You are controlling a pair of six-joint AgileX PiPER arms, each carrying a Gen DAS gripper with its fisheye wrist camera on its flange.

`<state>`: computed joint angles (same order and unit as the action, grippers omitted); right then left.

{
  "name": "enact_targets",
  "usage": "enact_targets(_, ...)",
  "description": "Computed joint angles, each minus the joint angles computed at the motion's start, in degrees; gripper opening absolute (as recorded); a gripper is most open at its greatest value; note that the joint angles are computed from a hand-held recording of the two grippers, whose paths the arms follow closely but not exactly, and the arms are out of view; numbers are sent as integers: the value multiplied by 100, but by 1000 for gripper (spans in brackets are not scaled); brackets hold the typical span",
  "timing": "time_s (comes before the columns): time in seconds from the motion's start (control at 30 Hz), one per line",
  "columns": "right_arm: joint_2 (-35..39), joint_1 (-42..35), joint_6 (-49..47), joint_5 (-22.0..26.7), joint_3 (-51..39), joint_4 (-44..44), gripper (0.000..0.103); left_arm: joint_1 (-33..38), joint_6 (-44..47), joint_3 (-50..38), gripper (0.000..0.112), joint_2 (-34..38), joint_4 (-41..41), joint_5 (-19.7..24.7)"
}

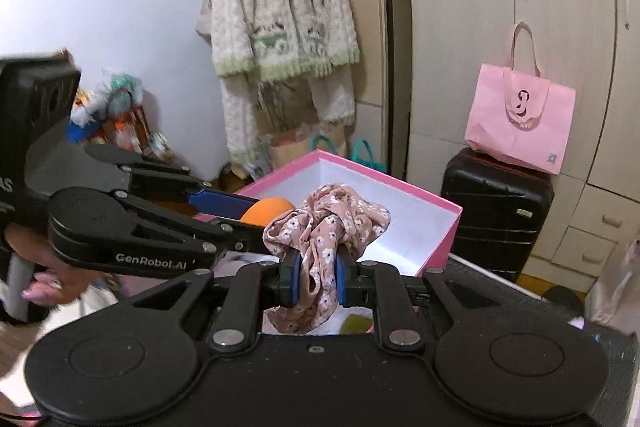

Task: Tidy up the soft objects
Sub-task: 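Carry the orange sponge and floral cloth with both grippers over the pink box, then open both grippers to drop the sponge and cloth into the box, then lift away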

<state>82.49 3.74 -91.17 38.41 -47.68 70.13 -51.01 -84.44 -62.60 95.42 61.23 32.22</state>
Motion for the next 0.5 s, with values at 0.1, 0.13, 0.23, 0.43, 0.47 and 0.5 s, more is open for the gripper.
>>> enact_targets(0.1,549,266,234,-259,-451,-347,21,383,1059,-375,36,296,-803,-82)
enact_targets(0.13,693,345,321,-364,-578,-455,21,503,1388,-498,36,395,-1061,-101)
enact_targets(0.23,1119,499,412,-522,-973,-697,21,785,1962,-835,36,697,-1513,-95)
enact_targets(0.43,1923,750,817,-660,-1817,-1356,21,1061,2579,-1578,36,1366,-1879,157)
enact_targets(0.47,2028,769,897,-638,-1936,-1459,21,1086,2688,-1679,36,1467,-1931,217)
enact_targets(0.5,2120,801,965,-642,-2038,-1563,21,1096,2746,-1803,36,1578,-1950,328)
